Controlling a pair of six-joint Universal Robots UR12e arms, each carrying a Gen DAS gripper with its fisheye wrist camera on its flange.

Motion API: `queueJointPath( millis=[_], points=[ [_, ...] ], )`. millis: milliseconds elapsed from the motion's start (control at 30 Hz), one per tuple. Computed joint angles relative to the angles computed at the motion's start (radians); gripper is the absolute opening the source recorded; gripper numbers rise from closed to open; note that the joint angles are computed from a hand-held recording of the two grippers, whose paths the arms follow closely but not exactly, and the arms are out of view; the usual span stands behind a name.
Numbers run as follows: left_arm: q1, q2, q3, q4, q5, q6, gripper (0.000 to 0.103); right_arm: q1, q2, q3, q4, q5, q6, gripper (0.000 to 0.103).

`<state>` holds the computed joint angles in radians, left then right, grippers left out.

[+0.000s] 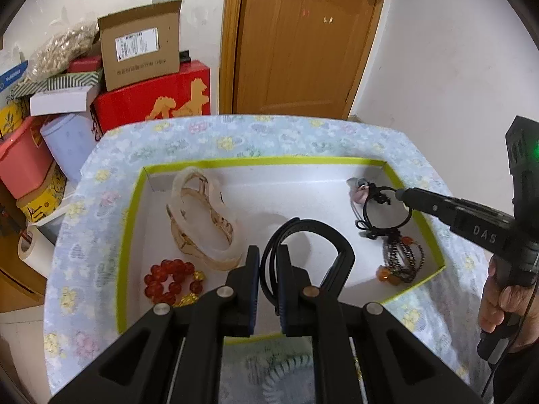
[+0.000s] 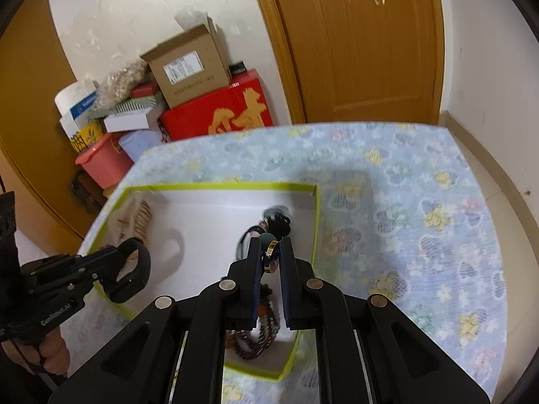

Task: Organize jewelry
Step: 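Carry the wristband and beaded hair tie over the lime-green box with both grippers, then open both grippers to drop the wristband and hair tie into the box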

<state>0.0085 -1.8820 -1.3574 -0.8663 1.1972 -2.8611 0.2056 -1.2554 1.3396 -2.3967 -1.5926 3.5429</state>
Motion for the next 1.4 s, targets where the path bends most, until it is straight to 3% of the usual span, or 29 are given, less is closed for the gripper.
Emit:
queueJointPath(
  millis=[533, 1000, 1200, 1400],
  points=[
    [-0.016, -0.022, 0.005, -0.017, 0.049, 0.009, 0.011, 0.013, 0.027, -0.031, 0.086, -0.033, -0.055, 0.011],
    [-0.013, -0.013, 0.000, -0.023, 0.041, -0.004, 0.012, 0.021, 0.011, -0.015, 0.053, -0.030, -0.077, 0.043],
    [-0.003, 0.007, -0.018, -0.008, 0.013, -0.002, 0.020, 0.020, -0.007, 0.000, 0.038, -0.038, -0.064, 0.043],
    [0.008, 0.039, -0.046, 0.011, -0.010, 0.005, 0.020, 0.026, -0.033, 0.021, 0.018, -0.046, -0.055, 0.043]
  ],
)
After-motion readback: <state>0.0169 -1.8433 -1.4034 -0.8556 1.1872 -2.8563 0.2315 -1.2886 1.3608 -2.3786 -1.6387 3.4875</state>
